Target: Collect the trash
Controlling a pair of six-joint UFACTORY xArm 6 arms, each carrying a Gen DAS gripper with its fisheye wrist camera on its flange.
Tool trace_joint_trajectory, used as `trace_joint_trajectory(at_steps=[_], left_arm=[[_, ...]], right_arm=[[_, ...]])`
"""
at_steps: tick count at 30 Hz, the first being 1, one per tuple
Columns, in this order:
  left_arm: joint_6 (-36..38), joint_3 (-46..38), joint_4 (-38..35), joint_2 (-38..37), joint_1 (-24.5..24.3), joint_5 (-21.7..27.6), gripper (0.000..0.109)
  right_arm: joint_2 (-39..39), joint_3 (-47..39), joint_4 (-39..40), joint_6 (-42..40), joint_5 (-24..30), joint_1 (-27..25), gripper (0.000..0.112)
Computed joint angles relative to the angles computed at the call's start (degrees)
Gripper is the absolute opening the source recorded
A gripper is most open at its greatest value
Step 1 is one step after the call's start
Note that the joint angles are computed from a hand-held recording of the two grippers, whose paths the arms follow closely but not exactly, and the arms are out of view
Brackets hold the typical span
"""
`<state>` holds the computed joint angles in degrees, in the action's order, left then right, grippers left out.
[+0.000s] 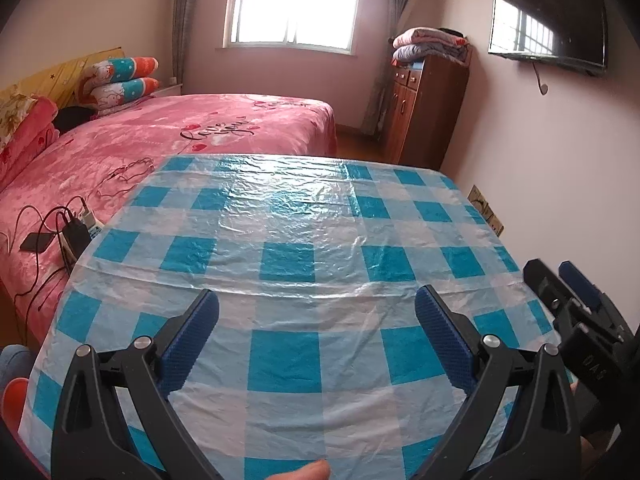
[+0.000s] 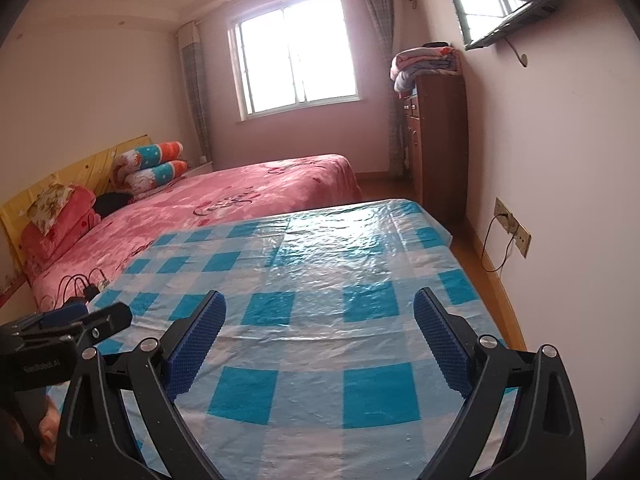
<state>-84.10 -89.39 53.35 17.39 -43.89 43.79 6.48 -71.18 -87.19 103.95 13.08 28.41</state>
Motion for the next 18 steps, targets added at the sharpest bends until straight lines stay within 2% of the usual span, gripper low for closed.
trace_joint_trajectory(at_steps=[9,18], left_arm=[[0.01,-3.46,3.09,2.22,-1.86,4.99,0.099],[1.08,-4.74,3.57,3.18,-2.43,6.27,0.099]], right_arm=[[-1.36,1.24,-2.55,2.45,0.76,-0.62,0.095],[-1.39,1.46,-1.13,0.51,1.4,-0.43,0.097]])
